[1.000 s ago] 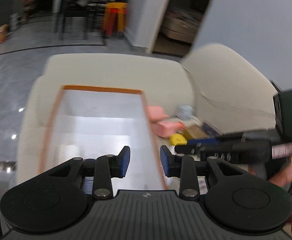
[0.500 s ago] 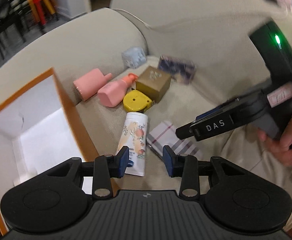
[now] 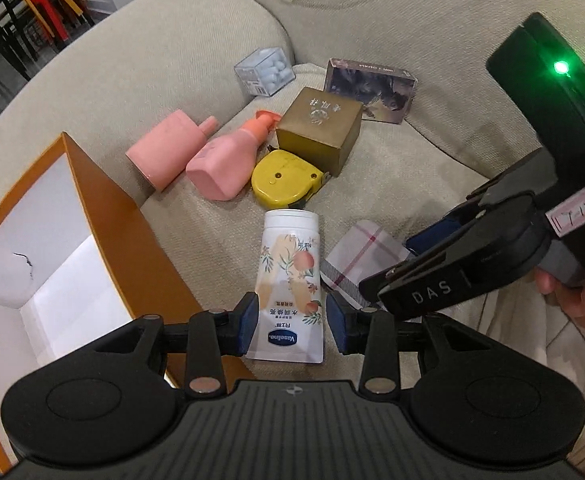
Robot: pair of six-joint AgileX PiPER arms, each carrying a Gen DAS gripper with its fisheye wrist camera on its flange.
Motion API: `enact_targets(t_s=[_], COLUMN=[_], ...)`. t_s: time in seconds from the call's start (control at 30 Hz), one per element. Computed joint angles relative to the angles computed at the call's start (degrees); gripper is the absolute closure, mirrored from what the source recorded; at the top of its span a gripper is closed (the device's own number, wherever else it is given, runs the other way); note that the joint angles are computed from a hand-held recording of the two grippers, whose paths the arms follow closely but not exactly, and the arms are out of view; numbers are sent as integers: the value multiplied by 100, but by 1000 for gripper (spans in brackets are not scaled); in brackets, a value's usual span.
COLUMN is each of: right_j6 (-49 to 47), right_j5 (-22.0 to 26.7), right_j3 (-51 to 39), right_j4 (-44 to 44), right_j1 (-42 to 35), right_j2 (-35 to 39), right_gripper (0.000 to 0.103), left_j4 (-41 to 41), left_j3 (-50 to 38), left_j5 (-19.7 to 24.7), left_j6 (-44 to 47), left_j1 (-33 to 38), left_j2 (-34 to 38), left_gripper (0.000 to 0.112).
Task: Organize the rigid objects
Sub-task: 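Grasp the lotion tube with the left tool while the right tool grasps the plaid case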
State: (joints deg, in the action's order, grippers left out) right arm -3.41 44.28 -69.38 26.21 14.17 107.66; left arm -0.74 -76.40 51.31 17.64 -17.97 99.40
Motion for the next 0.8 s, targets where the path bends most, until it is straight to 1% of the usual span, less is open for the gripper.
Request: enact_targets(t_s=[0.03,0.07,0.1,0.13,0.27,0.37,0.43,0.47,0.6,0.67,0.77,0.8], right_j6=[-61,-187,-211,-208,-489,-755,-903,-943,-493,-434,-803,-857], right_j5=[-16,-35,-58,-91,-350,-373,-268,-224,-315,-276,-200,-215], right_j3=[5,34,60,94,433,594,611,617,517,441,442,447], right_j4=[46,162,170,159,568,874,1036,1030,303,97,431,460], right_j1=[-1,-19,-17,-15,-138,-232,-326,-380,-417,-493,-619,-619], right_j2=[9,1,-19,-55,-345,-535,-652,-727,-979,-958,-851,-833], right_gripper=[48,53,54,57,78,85,89,90,91,91,91,91], left_j4=[30,54,84,113,215,373,532,590,647,664,798,792], left_j3=[-35,-74,-111,-135,-285,-469,-671,-809,-1365,-1707,-2241,-2326], left_j5=[2,21,35,35,126,261,418,524,872,1108,1553,1609], left_j6=[-17,-27,-39,-39,-7,13,35,56,107,93,-171,-227], left_j1=[-14,-26,-42,-62,-97,-146,-188,-200,-245,-287,-330,-327], left_j2=[35,72,103,127,252,419,586,698,1157,1461,1970,2062], left_gripper=[67,67,67,67,65,64,62,59,56,55,56,56])
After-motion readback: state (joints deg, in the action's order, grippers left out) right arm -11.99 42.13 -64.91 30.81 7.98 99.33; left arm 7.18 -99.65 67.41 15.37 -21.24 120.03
